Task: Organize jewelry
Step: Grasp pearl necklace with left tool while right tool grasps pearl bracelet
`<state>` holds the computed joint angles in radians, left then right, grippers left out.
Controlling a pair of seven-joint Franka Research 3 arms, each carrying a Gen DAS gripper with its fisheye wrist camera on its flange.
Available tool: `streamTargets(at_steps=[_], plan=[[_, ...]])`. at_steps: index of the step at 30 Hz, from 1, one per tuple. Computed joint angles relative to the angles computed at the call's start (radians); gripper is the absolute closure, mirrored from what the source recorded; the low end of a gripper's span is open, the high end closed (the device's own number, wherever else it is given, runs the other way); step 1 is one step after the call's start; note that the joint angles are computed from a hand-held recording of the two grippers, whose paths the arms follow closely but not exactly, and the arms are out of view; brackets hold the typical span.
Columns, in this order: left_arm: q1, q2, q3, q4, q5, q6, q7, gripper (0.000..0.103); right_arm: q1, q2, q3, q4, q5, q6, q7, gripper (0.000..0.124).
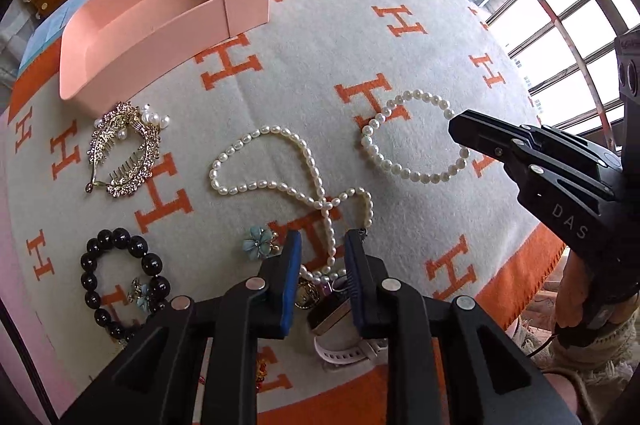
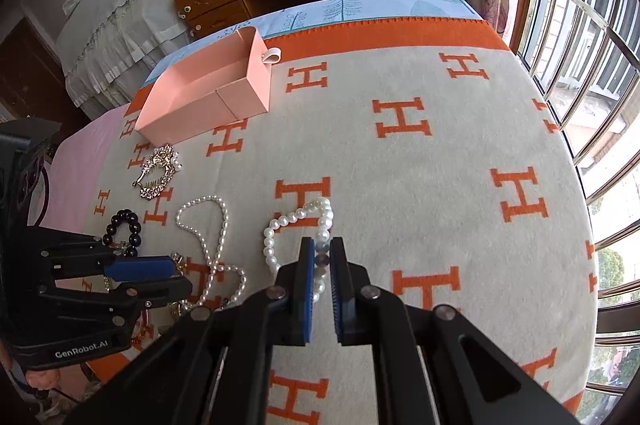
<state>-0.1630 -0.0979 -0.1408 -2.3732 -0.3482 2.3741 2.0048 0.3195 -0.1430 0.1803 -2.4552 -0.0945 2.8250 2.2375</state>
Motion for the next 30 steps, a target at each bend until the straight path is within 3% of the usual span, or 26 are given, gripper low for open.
streamTargets(at_steps=[5,11,30], plan=[[0.001,-0.025,0.002,-0.016,0.024,-0.032,-0.025,0.083,0.004,-0.012,-0.001,-0.017,0.016,0.006,-0.014,0.117],[0.014,0.047,-0.004,0.015,0.039,-0.056,-0.104,0.090,0.000,-0.025,0.005,-0.037,0.023,0.024,-0.017,0.117],[0.042,0.036,-0.003,0.005,0.088,-0.076,-0.254,0.088,0.000,-0.071,0.001,-0.110,0.119,0.067,-0.110,0.116]])
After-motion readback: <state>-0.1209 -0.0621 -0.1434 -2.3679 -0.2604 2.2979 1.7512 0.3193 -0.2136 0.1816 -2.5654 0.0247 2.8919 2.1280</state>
